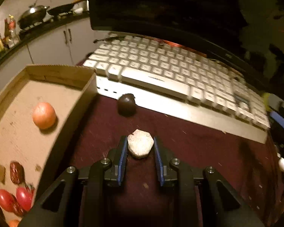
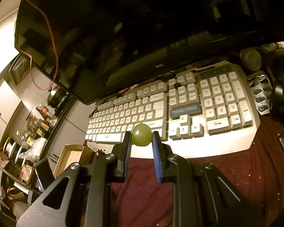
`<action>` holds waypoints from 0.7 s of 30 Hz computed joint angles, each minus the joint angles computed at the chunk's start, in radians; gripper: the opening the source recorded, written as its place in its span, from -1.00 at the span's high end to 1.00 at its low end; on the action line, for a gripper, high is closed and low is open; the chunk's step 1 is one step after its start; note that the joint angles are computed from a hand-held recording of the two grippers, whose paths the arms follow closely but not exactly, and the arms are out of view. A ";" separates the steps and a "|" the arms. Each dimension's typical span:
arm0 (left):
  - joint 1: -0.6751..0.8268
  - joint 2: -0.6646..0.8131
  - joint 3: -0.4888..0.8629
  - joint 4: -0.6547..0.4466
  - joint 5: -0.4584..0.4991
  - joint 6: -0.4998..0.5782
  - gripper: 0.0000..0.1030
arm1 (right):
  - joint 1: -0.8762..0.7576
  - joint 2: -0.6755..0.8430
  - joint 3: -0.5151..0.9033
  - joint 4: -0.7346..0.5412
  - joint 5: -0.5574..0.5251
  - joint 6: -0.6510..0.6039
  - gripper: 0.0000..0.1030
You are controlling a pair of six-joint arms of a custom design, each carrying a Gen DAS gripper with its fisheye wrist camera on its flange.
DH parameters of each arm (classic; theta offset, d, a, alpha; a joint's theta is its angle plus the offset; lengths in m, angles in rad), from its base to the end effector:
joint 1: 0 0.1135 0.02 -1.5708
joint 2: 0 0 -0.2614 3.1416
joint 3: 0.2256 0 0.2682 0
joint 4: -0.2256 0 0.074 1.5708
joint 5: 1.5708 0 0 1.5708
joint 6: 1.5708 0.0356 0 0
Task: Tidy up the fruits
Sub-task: 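Carry the green grape and white lump into the tray and open both tools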
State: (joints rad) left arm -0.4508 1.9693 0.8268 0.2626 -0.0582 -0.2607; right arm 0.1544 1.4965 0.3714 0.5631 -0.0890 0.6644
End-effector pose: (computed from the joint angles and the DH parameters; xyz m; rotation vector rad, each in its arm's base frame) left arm 0.3199 -0.1525 0.0571 0.2082 2.4551 -0.2416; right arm 0.2565 0.0431 0.1058 0.4991 2.1277 0.5693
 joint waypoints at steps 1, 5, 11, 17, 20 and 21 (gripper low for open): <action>-0.005 -0.023 -0.025 0.005 0.009 0.003 0.50 | 0.005 0.006 0.005 0.000 -0.002 -0.007 0.54; -0.017 -0.148 -0.154 0.033 0.070 0.032 0.50 | 0.058 0.025 0.027 -0.004 0.014 -0.031 0.55; 0.002 -0.430 -0.377 0.025 0.150 0.103 0.49 | 0.140 0.022 0.031 0.031 0.016 -0.066 0.55; 0.180 -0.817 -0.551 -0.063 0.206 0.203 0.49 | 0.299 0.048 0.061 0.049 0.092 -0.030 0.55; 0.302 -0.941 -0.590 -0.097 0.236 0.258 0.49 | 0.399 0.094 0.084 0.074 0.124 0.010 0.55; 0.362 -0.963 -0.598 -0.100 0.256 0.277 0.49 | 0.437 0.117 0.104 0.073 0.139 0.022 0.55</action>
